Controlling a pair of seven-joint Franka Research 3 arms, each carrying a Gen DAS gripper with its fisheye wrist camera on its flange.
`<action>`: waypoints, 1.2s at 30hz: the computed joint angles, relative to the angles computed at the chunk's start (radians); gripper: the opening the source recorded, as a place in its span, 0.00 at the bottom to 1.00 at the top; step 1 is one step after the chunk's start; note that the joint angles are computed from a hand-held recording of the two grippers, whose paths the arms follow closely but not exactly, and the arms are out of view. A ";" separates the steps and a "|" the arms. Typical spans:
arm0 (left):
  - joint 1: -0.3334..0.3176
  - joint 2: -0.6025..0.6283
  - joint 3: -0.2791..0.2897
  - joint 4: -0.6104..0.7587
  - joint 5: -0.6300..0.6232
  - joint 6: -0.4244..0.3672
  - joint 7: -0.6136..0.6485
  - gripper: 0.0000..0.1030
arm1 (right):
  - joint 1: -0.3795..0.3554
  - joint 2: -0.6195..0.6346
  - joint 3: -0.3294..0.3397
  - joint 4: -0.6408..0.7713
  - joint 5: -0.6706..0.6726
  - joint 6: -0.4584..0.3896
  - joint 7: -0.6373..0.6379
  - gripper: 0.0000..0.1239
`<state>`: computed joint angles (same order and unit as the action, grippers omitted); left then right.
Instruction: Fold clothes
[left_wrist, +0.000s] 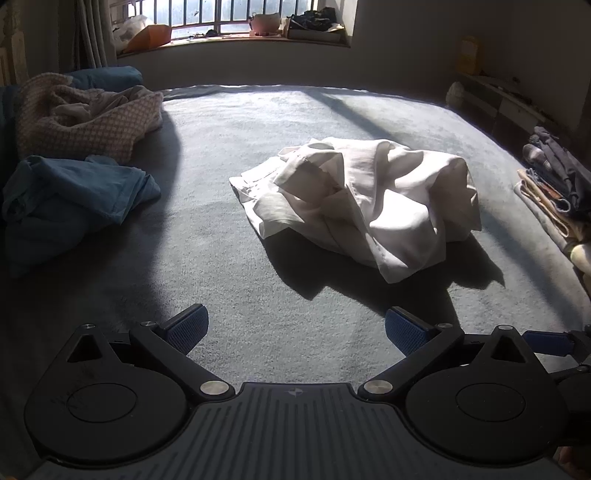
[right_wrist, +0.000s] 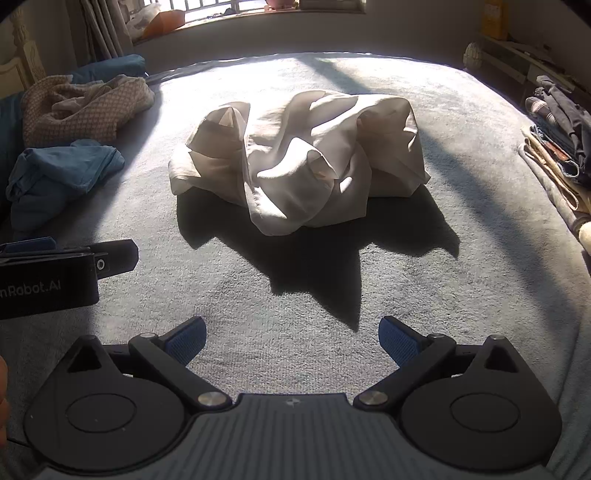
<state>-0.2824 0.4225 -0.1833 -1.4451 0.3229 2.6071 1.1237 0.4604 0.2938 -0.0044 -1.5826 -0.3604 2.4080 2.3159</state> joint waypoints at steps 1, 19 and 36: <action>0.000 0.000 0.000 0.000 -0.001 -0.001 -0.001 1.00 | 0.000 0.000 0.000 0.000 0.000 0.000 0.000 0.82; -0.009 0.001 0.024 -0.006 0.027 0.026 -0.062 1.00 | 0.014 0.007 -0.012 0.024 -0.057 -0.064 0.063 0.83; -0.001 0.014 0.017 0.027 0.020 -0.038 -0.072 1.00 | 0.017 0.008 -0.007 0.030 -0.099 -0.093 0.095 0.83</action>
